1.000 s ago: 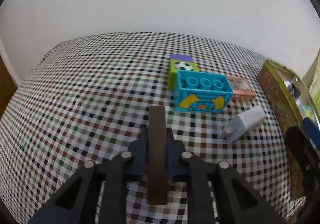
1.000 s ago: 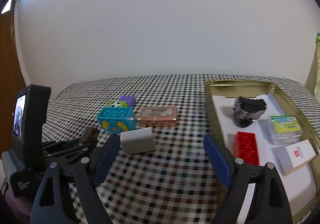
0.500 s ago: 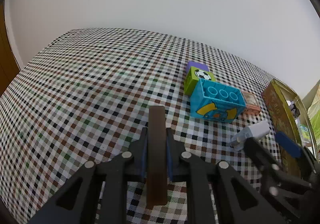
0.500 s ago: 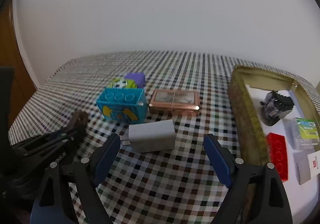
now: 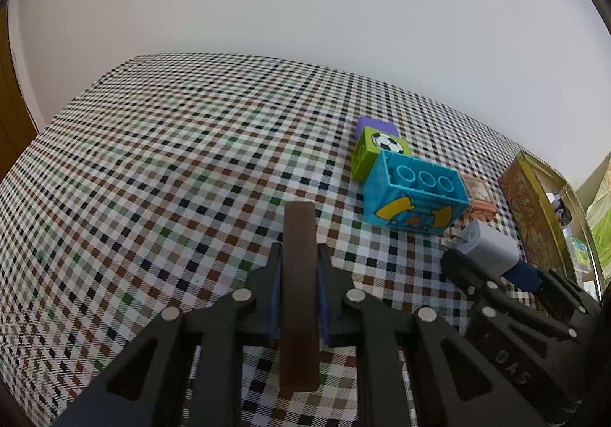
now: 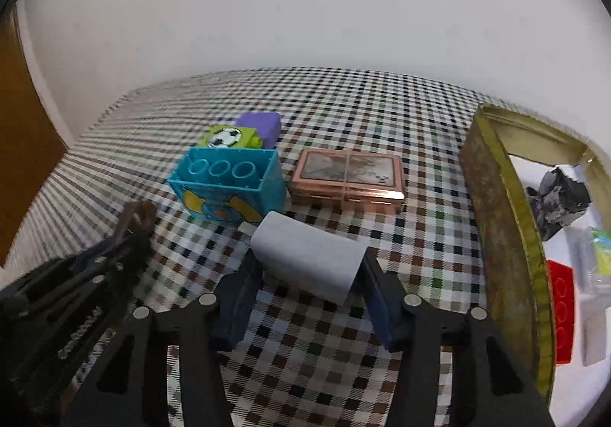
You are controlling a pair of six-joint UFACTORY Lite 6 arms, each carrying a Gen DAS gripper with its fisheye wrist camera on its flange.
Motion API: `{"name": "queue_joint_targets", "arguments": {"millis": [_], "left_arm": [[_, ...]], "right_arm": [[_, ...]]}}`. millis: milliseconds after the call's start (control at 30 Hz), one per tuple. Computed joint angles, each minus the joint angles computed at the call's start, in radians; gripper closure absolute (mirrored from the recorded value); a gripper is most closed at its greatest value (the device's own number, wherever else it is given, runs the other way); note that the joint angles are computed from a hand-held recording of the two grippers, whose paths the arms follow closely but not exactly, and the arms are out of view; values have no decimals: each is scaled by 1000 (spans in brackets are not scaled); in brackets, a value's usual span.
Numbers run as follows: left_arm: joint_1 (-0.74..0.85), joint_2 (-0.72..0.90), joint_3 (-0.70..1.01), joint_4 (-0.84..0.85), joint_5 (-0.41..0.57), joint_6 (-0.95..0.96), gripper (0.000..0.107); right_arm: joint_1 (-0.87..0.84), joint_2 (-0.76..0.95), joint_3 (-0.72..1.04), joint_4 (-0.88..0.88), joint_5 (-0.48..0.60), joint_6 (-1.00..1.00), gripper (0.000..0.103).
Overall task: Organize rigid objects
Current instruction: 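Grasp the white plug block with the right tool, then carry the brown bar and white plug block over the gold tray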
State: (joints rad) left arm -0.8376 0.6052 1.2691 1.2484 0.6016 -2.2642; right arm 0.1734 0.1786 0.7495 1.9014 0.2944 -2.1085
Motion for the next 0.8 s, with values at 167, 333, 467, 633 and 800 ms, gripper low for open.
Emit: {"name": "queue_joint_targets", "arguments": {"millis": [167,333,467,633,800], "left_arm": [[24,-20,-51,82,-32,-90,93],[21,-30,-72,119,-29,-149,93],[-18,-25,-53,98,44,-140,93],[-96,7,16,43,183,-84,93],[-162,42,74,12,249,-43,93]], "right_arm": [[-103,-52,-54,-32,191,-9,49],[-148,-204,-185,72,256,-153,49],[-165,-321,-285,190,273,-277,49],[-257,-325,-299,145,348,-255,49],[-343,-388,-353,69,390,-195,49]]}}
